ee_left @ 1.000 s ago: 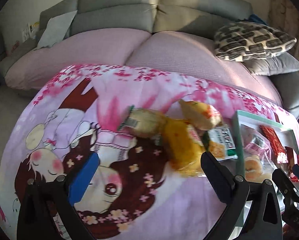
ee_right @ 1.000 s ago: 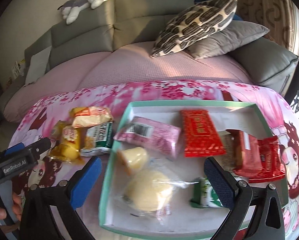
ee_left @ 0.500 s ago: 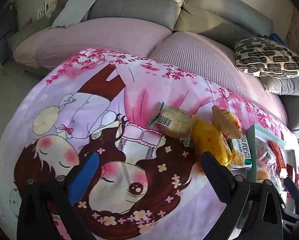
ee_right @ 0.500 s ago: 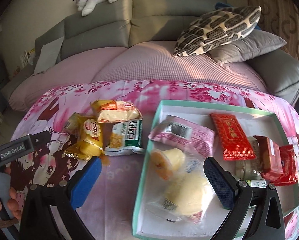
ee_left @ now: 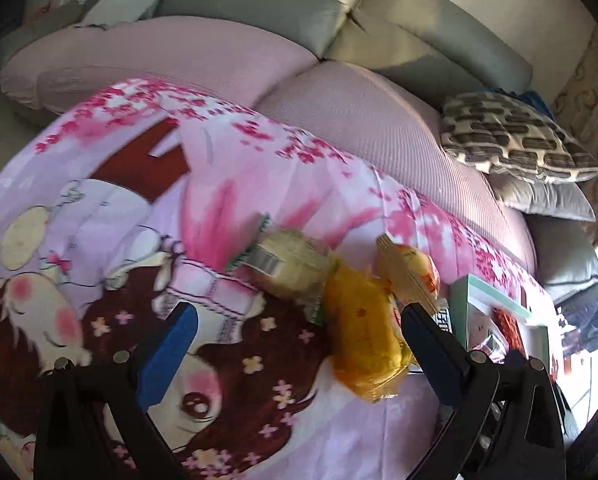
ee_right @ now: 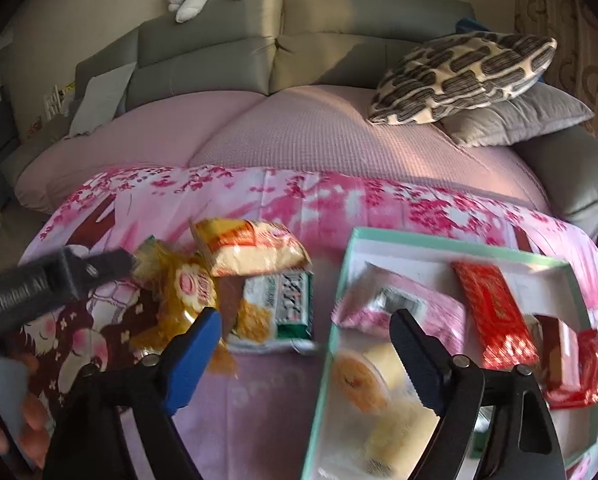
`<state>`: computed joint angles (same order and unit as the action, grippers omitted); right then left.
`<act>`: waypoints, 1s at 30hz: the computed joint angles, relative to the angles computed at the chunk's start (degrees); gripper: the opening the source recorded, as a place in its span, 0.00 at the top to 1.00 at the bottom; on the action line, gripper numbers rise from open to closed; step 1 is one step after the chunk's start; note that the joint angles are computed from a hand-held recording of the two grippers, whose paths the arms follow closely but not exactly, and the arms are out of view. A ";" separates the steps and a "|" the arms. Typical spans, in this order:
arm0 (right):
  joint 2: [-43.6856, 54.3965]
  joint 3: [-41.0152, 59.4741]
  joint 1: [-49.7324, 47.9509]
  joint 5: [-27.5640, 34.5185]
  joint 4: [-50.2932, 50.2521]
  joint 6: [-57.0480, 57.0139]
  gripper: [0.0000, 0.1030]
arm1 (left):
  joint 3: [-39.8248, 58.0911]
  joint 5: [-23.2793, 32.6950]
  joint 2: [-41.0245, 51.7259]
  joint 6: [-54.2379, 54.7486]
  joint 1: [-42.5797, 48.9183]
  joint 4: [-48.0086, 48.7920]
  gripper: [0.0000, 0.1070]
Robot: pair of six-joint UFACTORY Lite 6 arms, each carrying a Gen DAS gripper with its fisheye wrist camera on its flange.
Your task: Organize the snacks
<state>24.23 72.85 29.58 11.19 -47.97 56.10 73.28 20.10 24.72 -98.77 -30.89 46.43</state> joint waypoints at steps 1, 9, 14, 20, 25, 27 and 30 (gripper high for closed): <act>1.09 1.10 0.14 -0.16 1.52 -1.65 0.21 | 0.64 -0.67 0.66 1.17 0.18 -0.88 0.06; 9.00 8.22 1.16 0.50 9.26 -10.94 0.39 | 7.06 -5.04 7.12 13.02 0.60 -11.02 0.10; 12.45 11.29 1.44 0.80 12.08 -13.94 0.44 | 9.75 -5.69 10.91 20.59 1.05 -19.60 0.29; 14.88 13.97 0.87 2.31 19.96 -21.59 0.48 | 8.94 -7.73 11.47 17.32 0.89 -16.93 0.51; 14.60 13.54 0.92 2.15 17.65 -19.41 0.54 | 7.98 -8.41 10.62 11.29 0.34 -10.68 0.62; 13.79 12.56 0.92 1.62 16.73 -18.65 0.54 | 7.35 -7.96 9.85 9.25 0.07 -8.68 0.62; 12.32 10.91 1.05 1.09 15.76 -17.77 0.54 | 6.04 -7.31 8.21 5.71 -0.32 -5.35 0.62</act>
<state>36.55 83.76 30.63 12.28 -32.21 38.32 79.31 12.79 32.93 -93.06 -31.21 41.09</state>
